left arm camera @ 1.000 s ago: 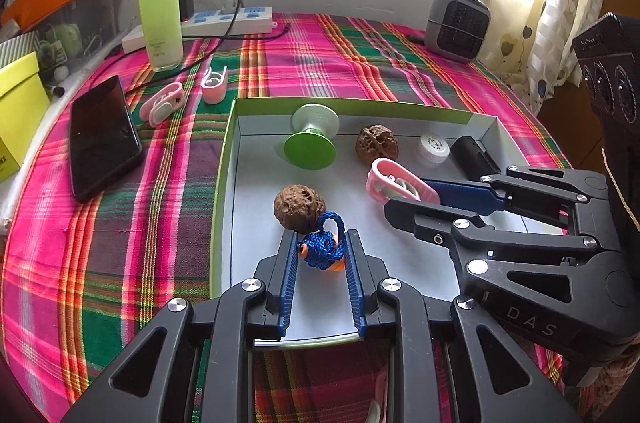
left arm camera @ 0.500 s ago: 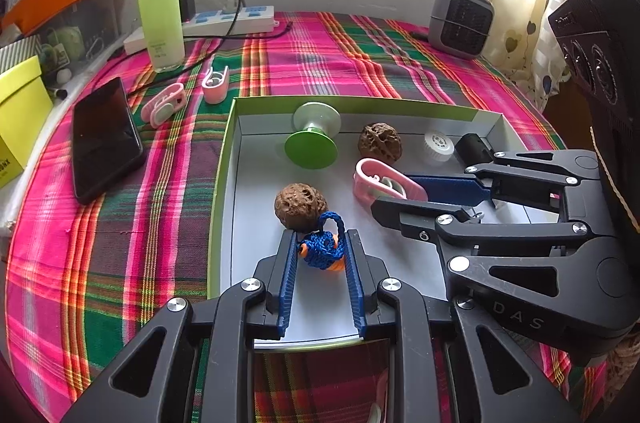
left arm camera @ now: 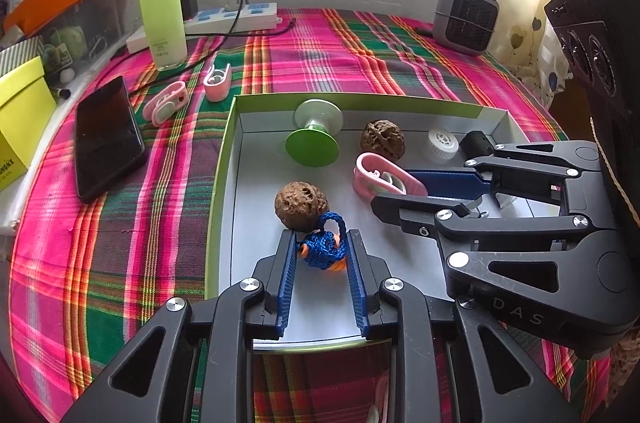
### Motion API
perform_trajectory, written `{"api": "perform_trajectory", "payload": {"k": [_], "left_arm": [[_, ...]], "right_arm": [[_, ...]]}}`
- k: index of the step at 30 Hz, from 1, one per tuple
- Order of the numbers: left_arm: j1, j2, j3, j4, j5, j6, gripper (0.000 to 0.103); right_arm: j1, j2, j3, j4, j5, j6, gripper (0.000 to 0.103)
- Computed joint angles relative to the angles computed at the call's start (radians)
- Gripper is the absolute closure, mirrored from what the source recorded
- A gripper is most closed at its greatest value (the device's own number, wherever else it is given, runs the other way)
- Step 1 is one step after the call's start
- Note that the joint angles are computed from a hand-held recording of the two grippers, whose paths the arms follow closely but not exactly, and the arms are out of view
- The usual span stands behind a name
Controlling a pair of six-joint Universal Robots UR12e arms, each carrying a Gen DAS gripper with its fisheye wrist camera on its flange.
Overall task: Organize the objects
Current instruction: 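Lower the rope toy and pink clip into the box and open both grippers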
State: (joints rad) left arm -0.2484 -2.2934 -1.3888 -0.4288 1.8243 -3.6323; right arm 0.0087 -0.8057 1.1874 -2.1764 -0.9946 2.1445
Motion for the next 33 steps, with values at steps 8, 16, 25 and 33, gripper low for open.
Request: {"api": "perform_trajectory", "payload": {"k": [8,16,25,33], "left_arm": [[-0.002,-0.002,0.006,-0.014,0.009,-0.002,0.078],[-0.004,-0.003,0.01,-0.026,0.015,-0.006,0.076],[-0.007,-0.001,0.012,-0.036,0.019,-0.02,0.07],[-0.009,0.0,0.012,-0.04,0.024,-0.024,0.062]], "right_arm": [[-0.002,0.002,-0.005,0.01,0.005,-0.003,0.079],[-0.005,-0.001,0.0,0.003,0.007,-0.001,0.079],[-0.013,-0.004,0.006,-0.005,0.023,0.011,0.077],[-0.021,-0.012,0.02,-0.016,0.033,0.022,0.075]]}}
